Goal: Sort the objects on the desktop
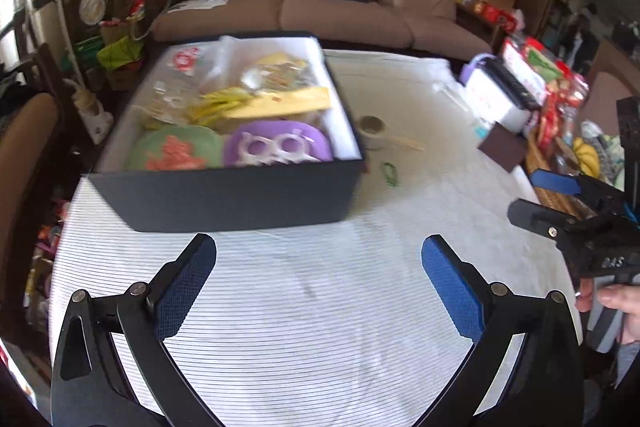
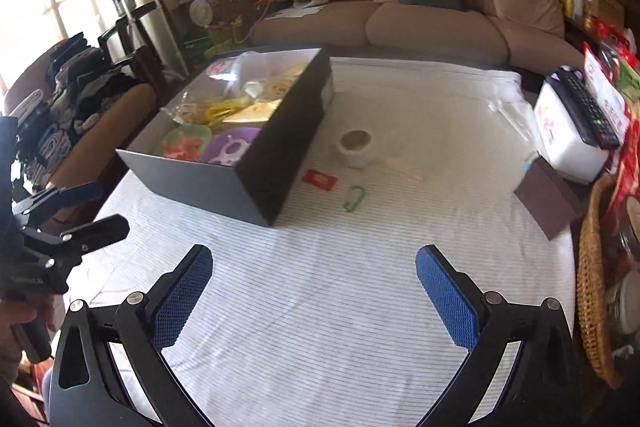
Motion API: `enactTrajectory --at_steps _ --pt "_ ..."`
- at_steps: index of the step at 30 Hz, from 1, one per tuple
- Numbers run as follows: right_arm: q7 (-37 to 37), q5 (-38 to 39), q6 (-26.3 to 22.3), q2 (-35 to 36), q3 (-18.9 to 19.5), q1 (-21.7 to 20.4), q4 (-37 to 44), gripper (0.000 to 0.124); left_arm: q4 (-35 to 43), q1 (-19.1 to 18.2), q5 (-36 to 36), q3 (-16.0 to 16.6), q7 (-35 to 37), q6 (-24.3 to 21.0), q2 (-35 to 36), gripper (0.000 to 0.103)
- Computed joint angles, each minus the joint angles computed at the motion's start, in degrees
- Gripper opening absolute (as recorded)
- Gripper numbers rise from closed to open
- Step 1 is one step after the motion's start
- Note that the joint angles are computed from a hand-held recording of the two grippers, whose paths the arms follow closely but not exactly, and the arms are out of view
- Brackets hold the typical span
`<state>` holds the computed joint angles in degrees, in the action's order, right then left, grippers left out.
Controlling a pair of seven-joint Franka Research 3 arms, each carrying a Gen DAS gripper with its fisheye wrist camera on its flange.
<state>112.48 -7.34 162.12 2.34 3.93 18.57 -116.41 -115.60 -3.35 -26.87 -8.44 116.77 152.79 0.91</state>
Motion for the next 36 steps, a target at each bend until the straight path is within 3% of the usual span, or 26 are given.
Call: enactTrajectory --at_steps 3,10,13,16,20,24,30,34,36 --pt "0.5 1.8 5.2 -1.4 -0.5 -1.0 -5.1 0.103 -2.7 -1.7 -5.5 -1.7 4.4 3.1 0.6 0.103" --pt "-3.0 5.9 8.9 0.1 -1.3 -2.7 -7.3 0.103 -3.0 -4.4 13.5 -3.1 -10.5 10.3 5.1 0.103" --pt "0.5 2.1 10.5 1.1 -2.5 -2.5 -7.7 0.103 -1.5 -4.2 17.7 -3.6 -13.8 10.3 7.4 0.103" --pt "-0.2 4.3 11.7 2.0 -2.6 -2.6 -8.3 0.103 -0.1 -3.5 19.8 -4.0 -16.5 9.3 9.1 0.103" --pt "-3.3 9.3 11.1 3.4 -2.3 -3.2 -7.9 0.103 1.4 -2.0 20.0 -5.0 -18.0 9.2 11.3 0.103" --pt "-0.7 6.5 11.6 3.6 -4.5 -1.8 -8.0 0.103 3.0 -1.3 21.0 -5.5 -19.5 8.0 12.9 0.103" --pt "-2.1 8.6 14.0 4.4 -4.2 -2.1 -7.3 0.103 3.7 0.0 20.0 -7.4 -18.6 9.7 13.4 0.103" --pt "-12.9 21.2 15.4 6.7 1.9 -6.4 -4.3 0.103 4.4 2.7 13.0 -10.2 -14.5 10.1 13.5 0.103" --pt "-16.6 25.1 15.1 9.0 3.1 -7.0 -1.0 0.103 4.5 3.0 11.1 -10.2 -14.2 10.5 13.5 0.103"
